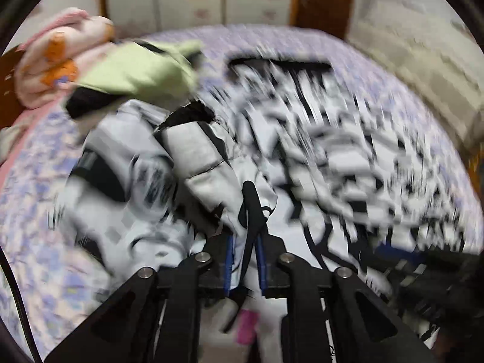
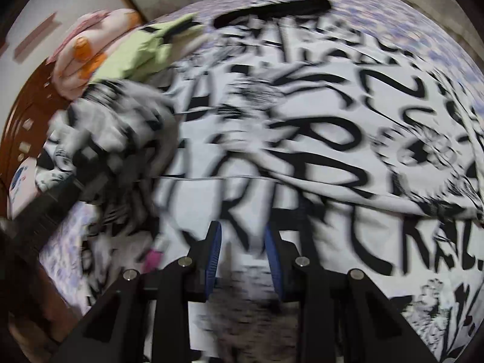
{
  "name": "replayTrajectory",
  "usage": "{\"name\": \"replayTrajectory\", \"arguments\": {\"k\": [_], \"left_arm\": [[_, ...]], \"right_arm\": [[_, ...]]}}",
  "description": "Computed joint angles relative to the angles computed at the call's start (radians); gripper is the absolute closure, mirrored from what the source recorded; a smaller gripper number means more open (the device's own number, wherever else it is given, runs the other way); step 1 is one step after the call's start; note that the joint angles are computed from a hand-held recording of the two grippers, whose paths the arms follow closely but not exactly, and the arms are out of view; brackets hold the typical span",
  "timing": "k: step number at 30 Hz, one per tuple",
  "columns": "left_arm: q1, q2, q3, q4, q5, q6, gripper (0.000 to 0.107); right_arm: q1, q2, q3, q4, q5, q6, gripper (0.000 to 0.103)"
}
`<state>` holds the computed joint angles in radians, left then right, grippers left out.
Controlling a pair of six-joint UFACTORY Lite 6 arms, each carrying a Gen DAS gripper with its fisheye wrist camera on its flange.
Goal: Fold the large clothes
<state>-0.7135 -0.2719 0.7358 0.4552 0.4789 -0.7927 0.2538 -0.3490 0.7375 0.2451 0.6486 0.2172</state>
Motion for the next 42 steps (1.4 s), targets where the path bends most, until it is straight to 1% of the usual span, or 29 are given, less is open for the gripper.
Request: {"name": "replayTrajectory", "arguments": {"k": [1, 2, 4, 5, 7, 10, 14, 15, 16, 17, 18, 19, 20, 24, 27, 31, 33, 37, 40, 41, 42], "left_arm": [[-0.029, 0.037, -0.008, 0.026, -0.012, -0.027, 0.079], [-0.044, 0.05, -0.023, 0.035, -0.026, -0.034, 0.074], [-0.08, 0.054, -0.044, 0.072, -0.039, -0.07, 0.05], [-0.091, 0.043, -0.05, 0.077, -0.046, -0.076, 0.047], [-0.091, -0.003, -0.069, 0.035, -0.05, -0.032, 0.036], [-0.064, -0.095, -0.092, -0.075, -0.032, 0.078, 0.033], [0.023, -0.212, -0.1, -0.282, 0.016, 0.272, 0.032], [0.053, -0.262, -0.115, -0.329, 0.036, 0.313, 0.032], [0.091, -0.326, -0.135, -0.368, 0.064, 0.35, 0.032], [0.133, -0.389, -0.157, -0.402, 0.096, 0.385, 0.031], [0.16, -0.42, -0.169, -0.416, 0.113, 0.397, 0.031], [0.211, -0.468, -0.19, -0.448, 0.138, 0.434, 0.03], [0.286, -0.511, -0.211, -0.507, 0.165, 0.507, 0.03], [0.54, -0.608, -0.278, -0.657, 0.252, 0.744, 0.03], [0.631, -0.604, -0.322, -0.662, 0.247, 0.802, 0.03], [0.673, -0.58, -0.358, -0.684, 0.209, 0.837, 0.03], [0.665, -0.557, -0.364, -0.673, 0.179, 0.829, 0.03], [0.617, -0.482, -0.357, -0.611, 0.103, 0.748, 0.03], [0.628, -0.442, -0.342, -0.633, 0.066, 0.763, 0.03], [0.637, -0.432, -0.337, -0.647, 0.058, 0.777, 0.03], [0.638, -0.428, -0.334, -0.651, 0.056, 0.779, 0.03]], "right_arm": [[-0.021, -0.01, -0.019, 0.006, -0.002, -0.018, 0.073], [-0.046, -0.018, -0.035, 0.018, -0.001, -0.042, 0.073], [-0.099, -0.024, -0.053, 0.06, 0.008, -0.113, 0.073], [-0.118, -0.025, -0.058, 0.077, 0.007, -0.137, 0.073], [-0.15, -0.024, -0.062, 0.122, 0.009, -0.191, 0.073], [-0.156, -0.025, -0.053, 0.165, 0.006, -0.231, 0.073], [-0.118, -0.023, -0.003, 0.205, 0.011, -0.251, 0.073], [-0.113, -0.025, 0.008, 0.23, 0.017, -0.272, 0.07], [-0.108, -0.035, 0.013, 0.249, 0.024, -0.287, 0.061], [-0.101, -0.038, 0.026, 0.275, 0.027, -0.307, 0.055], [-0.093, -0.042, 0.034, 0.294, 0.025, -0.318, 0.043], [-0.087, -0.047, 0.037, 0.312, 0.023, -0.332, 0.037], [-0.079, -0.045, 0.044, 0.335, 0.02, -0.348, 0.036], [-0.067, 0.0, 0.082, 0.397, 0.032, -0.37, 0.035], [-0.067, 0.054, 0.124, 0.462, 0.046, -0.395, 0.035], [-0.01, 0.132, 0.218, 0.452, 0.035, -0.349, 0.035], [0.032, 0.197, 0.28, 0.405, 0.023, -0.303, 0.035], [0.11, 0.363, 0.404, 0.293, 0.011, -0.191, 0.035], [0.132, 0.446, 0.45, 0.26, -0.008, -0.156, 0.036], [0.138, 0.467, 0.466, 0.243, -0.017, -0.138, 0.038], [0.145, 0.488, 0.492, 0.213, -0.012, -0.117, 0.057]]}}
